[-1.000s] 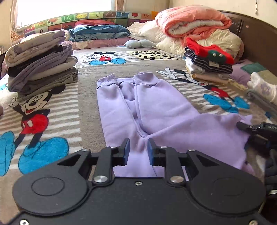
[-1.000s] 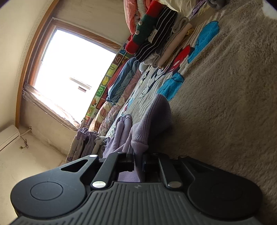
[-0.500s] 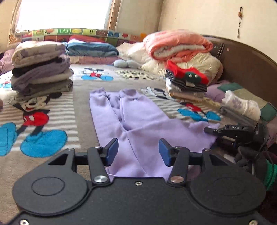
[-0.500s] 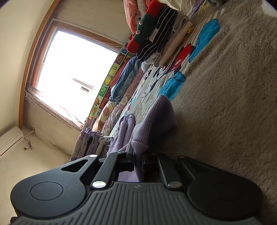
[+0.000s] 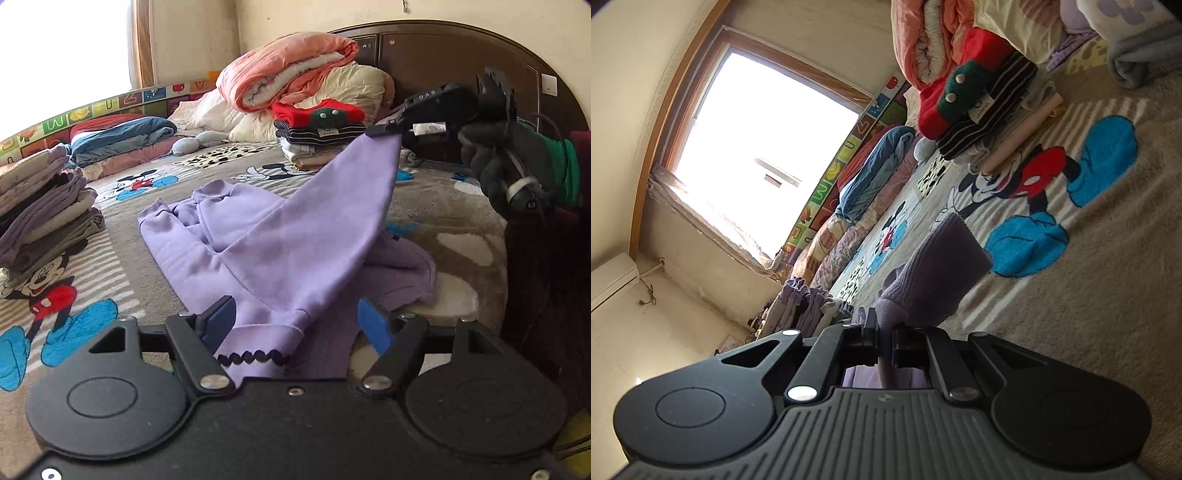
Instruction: Fold clothes
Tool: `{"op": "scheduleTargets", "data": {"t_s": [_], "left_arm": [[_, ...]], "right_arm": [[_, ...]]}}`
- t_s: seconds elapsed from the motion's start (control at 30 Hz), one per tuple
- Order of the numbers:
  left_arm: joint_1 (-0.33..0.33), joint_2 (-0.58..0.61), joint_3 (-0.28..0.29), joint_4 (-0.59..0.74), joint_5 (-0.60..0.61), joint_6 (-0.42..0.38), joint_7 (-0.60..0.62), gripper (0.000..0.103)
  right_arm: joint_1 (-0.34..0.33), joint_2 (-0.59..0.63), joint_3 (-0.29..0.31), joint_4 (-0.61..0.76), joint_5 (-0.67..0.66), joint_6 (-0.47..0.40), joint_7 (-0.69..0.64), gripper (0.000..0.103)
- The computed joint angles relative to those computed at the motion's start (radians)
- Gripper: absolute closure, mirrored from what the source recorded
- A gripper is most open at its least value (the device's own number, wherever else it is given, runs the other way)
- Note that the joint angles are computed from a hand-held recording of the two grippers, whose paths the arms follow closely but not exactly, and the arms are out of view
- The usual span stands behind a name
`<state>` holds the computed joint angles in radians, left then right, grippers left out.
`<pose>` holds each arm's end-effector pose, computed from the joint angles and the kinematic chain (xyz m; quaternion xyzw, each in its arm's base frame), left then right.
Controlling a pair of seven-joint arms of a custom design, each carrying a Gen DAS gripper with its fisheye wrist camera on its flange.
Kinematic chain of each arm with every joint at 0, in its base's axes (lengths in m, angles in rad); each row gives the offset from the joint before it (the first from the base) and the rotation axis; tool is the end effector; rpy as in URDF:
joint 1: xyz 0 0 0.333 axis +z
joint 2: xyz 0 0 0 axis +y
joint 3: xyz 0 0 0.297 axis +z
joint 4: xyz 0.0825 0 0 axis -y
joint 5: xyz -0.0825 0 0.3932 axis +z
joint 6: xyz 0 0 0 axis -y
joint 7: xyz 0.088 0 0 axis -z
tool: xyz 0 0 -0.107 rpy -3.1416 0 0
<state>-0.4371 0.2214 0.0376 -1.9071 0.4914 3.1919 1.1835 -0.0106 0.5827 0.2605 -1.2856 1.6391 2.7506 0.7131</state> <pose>0.5841 -0.2964 0.4818 -0.4321 0.7476 -0.4095 0.2947 0.7521 0.0983 0.4625 -0.4297 0.6350 0.0271 0.6413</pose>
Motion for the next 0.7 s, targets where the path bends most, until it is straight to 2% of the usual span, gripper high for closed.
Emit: {"op": "scheduleTargets", "data": {"t_s": [0.03, 0.1, 0.13, 0.2, 0.27, 0.33, 0.47, 0.53, 0.63, 0.7], "left_arm": [[0.059, -0.004, -0.07, -0.008, -0.04, 0.003, 0.052, 0.029], [0.12, -0.007, -0.14, -0.017, -0.1, -0.003, 0.118, 0.03], [0.132, -0.006, -0.155, -0.019, -0.123, -0.014, 0.139, 0.03], [0.179, 0.017, -0.227, 0.001, -0.184, -0.066, 0.231, 0.03], [0.203, 0.043, -0.274, 0.028, -0.236, -0.125, 0.318, 0.03], [0.205, 0.07, -0.295, 0.059, -0.276, -0.185, 0.39, 0.03], [0.293, 0.045, -0.398, 0.024, -0.487, -0.147, 0.535, 0.03], [0.262, 0.021, -0.357, -0.001, -0.499, -0.108, 0.523, 0.03], [0.242, 0.005, -0.328, -0.02, -0.516, -0.059, 0.499, 0.03], [0.195, 0.005, -0.268, -0.013, -0.482, -0.064, 0.444, 0.03]], "right_arm": [[0.011, 0.004, -0.01, 0.017, -0.038, 0.001, 0.03, 0.095], [0.021, 0.014, -0.014, 0.048, -0.1, 0.003, 0.081, 0.095], [0.022, 0.019, -0.013, 0.063, -0.126, 0.005, 0.101, 0.095], [0.021, 0.034, -0.004, 0.096, -0.171, 0.007, 0.141, 0.095], [0.022, 0.051, 0.003, 0.125, -0.223, 0.009, 0.176, 0.095], [0.023, 0.068, 0.011, 0.154, -0.278, 0.01, 0.211, 0.095], [0.01, 0.087, 0.046, 0.186, -0.343, 0.007, 0.241, 0.095], [0.0, 0.09, 0.064, 0.193, -0.353, 0.002, 0.239, 0.095], [-0.003, 0.098, 0.073, 0.212, -0.379, -0.005, 0.253, 0.095], [-0.003, 0.103, 0.074, 0.222, -0.398, -0.009, 0.268, 0.095]]}}
